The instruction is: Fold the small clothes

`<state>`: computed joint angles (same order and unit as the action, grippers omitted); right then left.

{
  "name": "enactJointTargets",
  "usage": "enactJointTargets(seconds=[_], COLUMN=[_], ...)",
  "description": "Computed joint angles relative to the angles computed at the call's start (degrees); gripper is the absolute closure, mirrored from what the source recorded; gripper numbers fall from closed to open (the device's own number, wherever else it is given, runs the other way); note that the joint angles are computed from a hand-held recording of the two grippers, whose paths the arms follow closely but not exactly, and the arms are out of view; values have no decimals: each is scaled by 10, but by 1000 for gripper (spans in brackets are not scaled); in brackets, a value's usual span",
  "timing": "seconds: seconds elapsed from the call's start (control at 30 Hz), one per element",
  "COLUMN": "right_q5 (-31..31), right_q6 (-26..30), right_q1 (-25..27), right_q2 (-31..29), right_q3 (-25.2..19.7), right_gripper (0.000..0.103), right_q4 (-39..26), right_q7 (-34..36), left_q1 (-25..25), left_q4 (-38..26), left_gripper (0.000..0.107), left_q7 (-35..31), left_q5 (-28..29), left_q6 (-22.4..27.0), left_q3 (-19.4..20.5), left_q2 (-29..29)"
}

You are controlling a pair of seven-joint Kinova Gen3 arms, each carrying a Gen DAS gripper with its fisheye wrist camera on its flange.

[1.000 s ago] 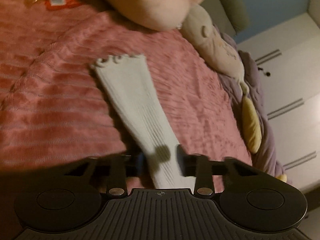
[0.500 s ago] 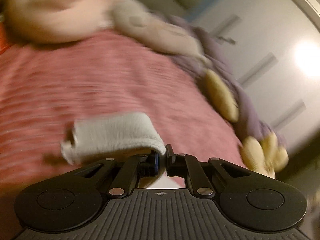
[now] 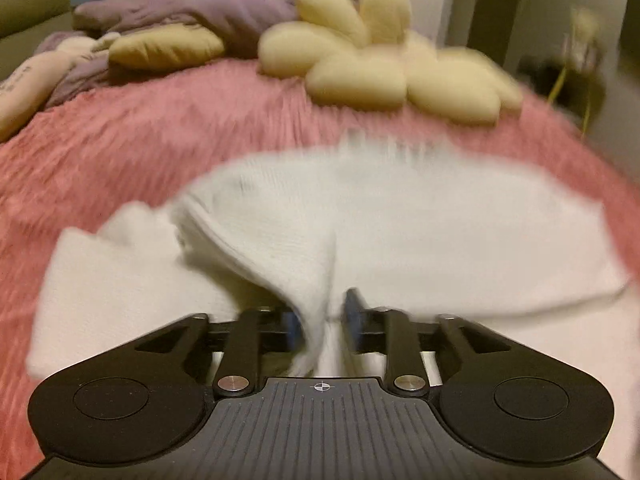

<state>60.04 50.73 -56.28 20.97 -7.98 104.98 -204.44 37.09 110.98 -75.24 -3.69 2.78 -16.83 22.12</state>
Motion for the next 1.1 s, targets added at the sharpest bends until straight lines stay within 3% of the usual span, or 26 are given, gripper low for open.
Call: enactJointTargets(seconds=[0.03,0.1,0.2,0.3,0.43,0.53,0.6,0.7,0.83,0.97,1.07,1.1], right_q5=[12,28,36,33,16,33,60,93,61,25,-15,-38], right_q6=[-1,-1,10,8,-13,-11,-6,-18,-50,-29,12,20], right_q1=[1,-5,7,1,-3,34,60,63,11,14,19,26], right_q2=[-4,-12,-17,-13,12,62,104,168,237,293,329,337], right_q3=[-3,2,-8,16,35,-23,-74,-103,-29,-46,-56,-60], right_gripper=[55,55,55,55,55,55,55,56,57,60,74,93], right_q4=[9,22,20,-5,-78,-158,-211,-291,-397,-503,-572,-591], right_q7=[-10,-22,0,49,143,213,259,329,422,515,585,609], left_q1=[27,57,80,82,158,209,215,169,127,72,51,57], left_q4=[18,53,114,133,175,176,167,169,179,179,174,170], left_gripper=[52,35,31,31,26,26,26,27,26,26,27,28], left_q7=[-6,-8,6,-17,-13,-40,-64,-75,-54,-23,-25,-31], left_q5=[-7,-25,-40,15,108,178,218,229,190,145,150,159], left_q6=[-23,-56,-116,-124,-123,-94,-63,-47,-56,-71,-76,-73], left_q3=[-25,-55,-92,-110,-214,-294,-317,-280,-234,-182,-163,-169], left_q2=[-5,-26,-71,-96,-125,-104,-96,-103,-114,-98,-93,-91])
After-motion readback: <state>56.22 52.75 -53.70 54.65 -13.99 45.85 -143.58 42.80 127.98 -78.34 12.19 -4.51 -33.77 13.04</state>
